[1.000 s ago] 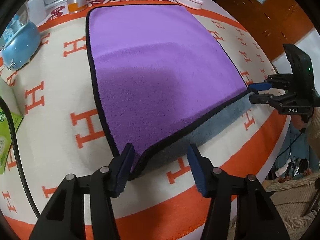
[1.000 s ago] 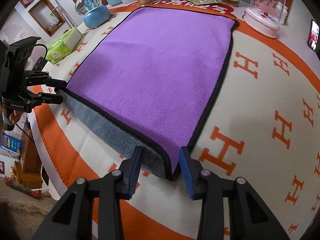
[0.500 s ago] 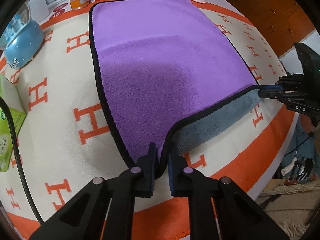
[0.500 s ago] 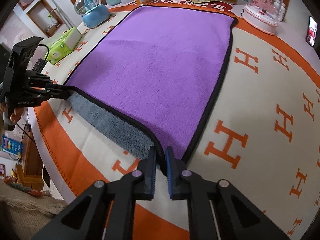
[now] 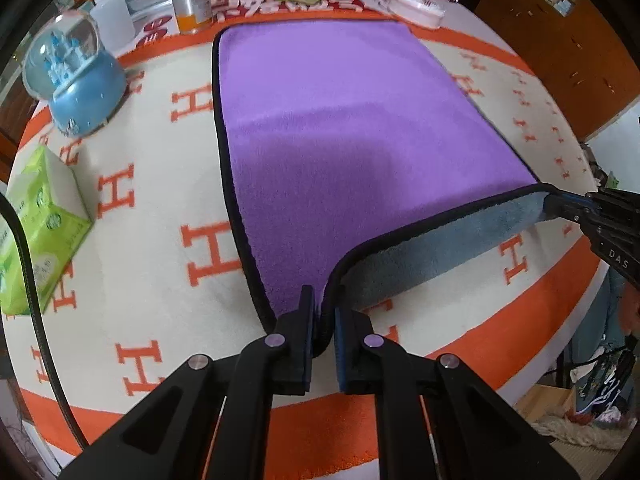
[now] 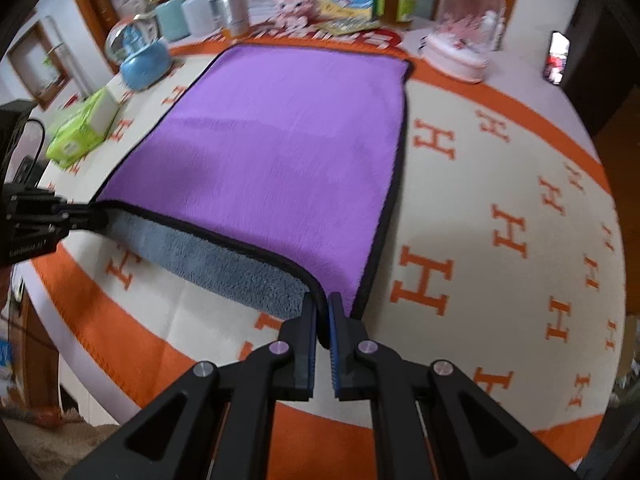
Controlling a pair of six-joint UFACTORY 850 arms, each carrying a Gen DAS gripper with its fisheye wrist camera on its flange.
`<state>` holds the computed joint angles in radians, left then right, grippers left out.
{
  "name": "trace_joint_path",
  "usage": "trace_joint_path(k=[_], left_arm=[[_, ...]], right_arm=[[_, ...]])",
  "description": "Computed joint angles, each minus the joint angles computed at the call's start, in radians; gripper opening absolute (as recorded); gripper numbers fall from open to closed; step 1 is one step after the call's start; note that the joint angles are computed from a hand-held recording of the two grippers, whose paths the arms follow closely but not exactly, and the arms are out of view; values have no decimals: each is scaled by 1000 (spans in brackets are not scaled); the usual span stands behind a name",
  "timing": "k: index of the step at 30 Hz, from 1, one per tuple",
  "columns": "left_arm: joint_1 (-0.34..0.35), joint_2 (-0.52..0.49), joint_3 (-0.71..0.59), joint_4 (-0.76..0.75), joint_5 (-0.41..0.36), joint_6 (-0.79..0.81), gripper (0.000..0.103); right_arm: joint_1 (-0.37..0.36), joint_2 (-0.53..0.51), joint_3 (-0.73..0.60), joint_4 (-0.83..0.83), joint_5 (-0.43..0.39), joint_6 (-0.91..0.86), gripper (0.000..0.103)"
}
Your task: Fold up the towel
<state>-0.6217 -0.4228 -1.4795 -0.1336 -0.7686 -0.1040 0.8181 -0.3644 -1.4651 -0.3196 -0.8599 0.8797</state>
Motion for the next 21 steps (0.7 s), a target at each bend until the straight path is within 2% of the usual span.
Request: trace_joint_path(k=[5, 12, 18, 21], left_arm=[[17, 14, -42, 20, 8, 19, 6], [31, -69, -232, 112, -40, -72, 6], [49, -217, -509, 200, -122, -134, 7], [55, -340, -712, 246, -183, -162, 7]], right_arm=[[21, -46, -115, -111, -128, 94, 5], [2, -133, -315, -195, -236, 86, 5], [-57, -240, -518, -204, -270, 19, 5], [-96, -290, -599, -181, -264, -19, 5]])
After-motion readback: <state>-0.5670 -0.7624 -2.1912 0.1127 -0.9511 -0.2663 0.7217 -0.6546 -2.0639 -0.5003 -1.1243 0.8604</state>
